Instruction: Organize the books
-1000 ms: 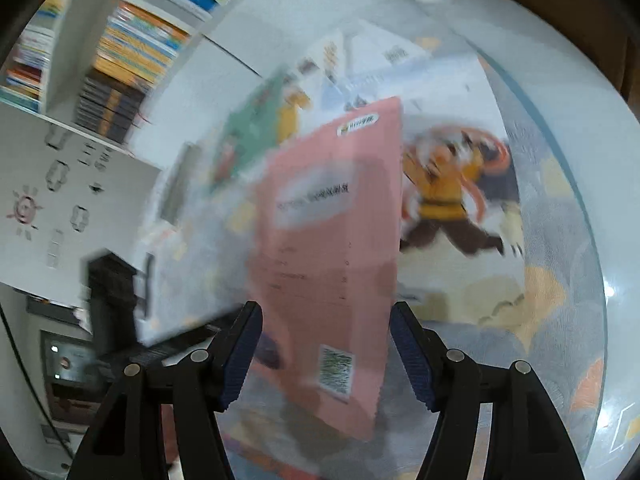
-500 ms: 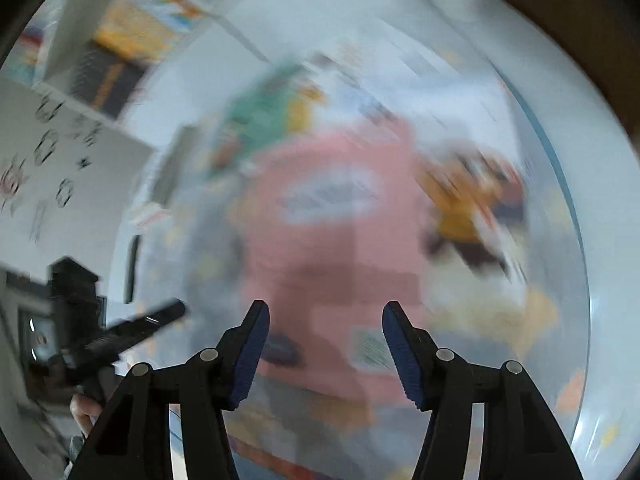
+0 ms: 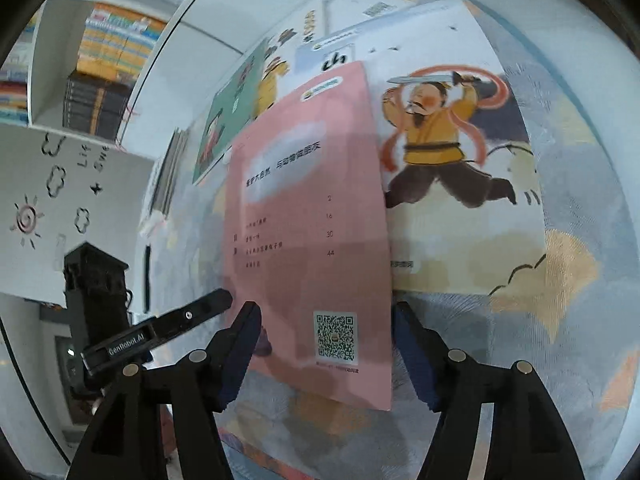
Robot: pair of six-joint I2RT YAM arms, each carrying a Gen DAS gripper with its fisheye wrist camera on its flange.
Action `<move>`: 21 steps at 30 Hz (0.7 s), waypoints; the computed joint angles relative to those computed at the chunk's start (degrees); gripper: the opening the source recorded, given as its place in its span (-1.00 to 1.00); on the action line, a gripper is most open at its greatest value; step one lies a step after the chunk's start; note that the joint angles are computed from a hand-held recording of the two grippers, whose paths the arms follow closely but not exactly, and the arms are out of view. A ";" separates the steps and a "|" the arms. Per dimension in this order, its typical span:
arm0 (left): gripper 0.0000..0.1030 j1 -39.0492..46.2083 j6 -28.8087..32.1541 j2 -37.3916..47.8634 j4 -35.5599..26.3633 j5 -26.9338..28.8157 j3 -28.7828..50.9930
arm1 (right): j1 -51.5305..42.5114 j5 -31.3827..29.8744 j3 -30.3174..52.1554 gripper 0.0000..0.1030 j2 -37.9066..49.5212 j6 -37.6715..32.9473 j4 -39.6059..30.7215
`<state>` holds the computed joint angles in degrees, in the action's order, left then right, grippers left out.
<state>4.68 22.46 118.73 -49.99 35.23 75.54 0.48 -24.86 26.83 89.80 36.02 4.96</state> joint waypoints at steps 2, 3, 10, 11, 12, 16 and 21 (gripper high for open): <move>-0.47 1.16 1.00 0.26 -0.85 0.47 0.34 | 0.32 -0.92 -0.65 0.30 -3.95 1.34 -0.54; -0.47 1.90 1.34 0.55 -1.46 0.93 0.69 | 0.11 -2.51 -1.45 0.29 -6.62 2.53 0.15; -0.47 12.90 4.00 -2.22 -4.06 3.61 4.76 | 9.67 -3.88 13.72 0.30 -7.71 2.36 -7.47; -0.47 15.10 4.53 -2.46 -4.44 3.26 6.68 | 11.89 -3.09 16.65 0.30 -5.72 2.57 -7.59; -0.47 18.06 5.26 -1.78 -5.65 2.80 10.32 | 13.45 -3.33 17.74 0.31 -4.51 2.87 -6.36; -0.47 25.63 6.90 3.39 -9.76 1.44 23.12 | 20.55 -6.53 25.84 0.31 7.01 6.83 0.29; -0.47 30.46 7.27 11.65 -12.20 -1.13 36.74 | 26.44 -5.38 32.73 0.31 16.78 9.46 -0.47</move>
